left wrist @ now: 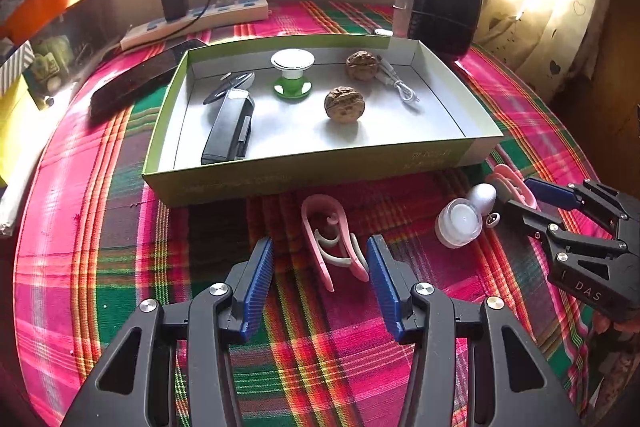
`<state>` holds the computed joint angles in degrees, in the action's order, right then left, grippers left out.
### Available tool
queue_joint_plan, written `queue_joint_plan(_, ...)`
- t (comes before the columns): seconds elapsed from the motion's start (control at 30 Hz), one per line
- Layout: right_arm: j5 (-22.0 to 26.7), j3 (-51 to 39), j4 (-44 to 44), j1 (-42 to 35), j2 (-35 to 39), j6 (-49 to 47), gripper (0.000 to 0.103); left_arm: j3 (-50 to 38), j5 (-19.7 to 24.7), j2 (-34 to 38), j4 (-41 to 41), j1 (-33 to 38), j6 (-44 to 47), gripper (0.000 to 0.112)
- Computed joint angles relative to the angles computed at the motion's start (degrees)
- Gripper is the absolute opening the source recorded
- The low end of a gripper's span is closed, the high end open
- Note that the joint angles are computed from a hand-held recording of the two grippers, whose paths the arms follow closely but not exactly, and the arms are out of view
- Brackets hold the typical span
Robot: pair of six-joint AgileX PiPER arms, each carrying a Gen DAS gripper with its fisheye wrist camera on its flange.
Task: Organize objects
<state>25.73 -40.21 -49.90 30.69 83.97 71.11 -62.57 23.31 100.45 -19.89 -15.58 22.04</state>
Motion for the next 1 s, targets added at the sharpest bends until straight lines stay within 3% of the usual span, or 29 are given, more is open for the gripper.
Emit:
queue_joint_plan(0.13,0.03,-0.12,0.2,-0.19,0.15,0.18,0.052,-0.46,0.1,0.37,0.53,0.95,-0.5,0.047)
queue_joint_plan(0.73,-0.02,-0.99,0.39,-0.47,0.93,0.0,0.053,-0.81,-3.18,2.02,-4.28,1.37,6.41,0.046)
queue_joint_plan(0.9,0.02,-1.1,0.23,-0.31,1.02,0.17,0.051,-1.02,-3.5,2.2,-3.89,1.71,6.31,0.036)
queue_joint_plan(1.0,0.0,-1.11,-0.34,0.22,1.05,0.73,0.043,-0.81,-3.92,2.17,-4.41,2.06,6.84,0.03)
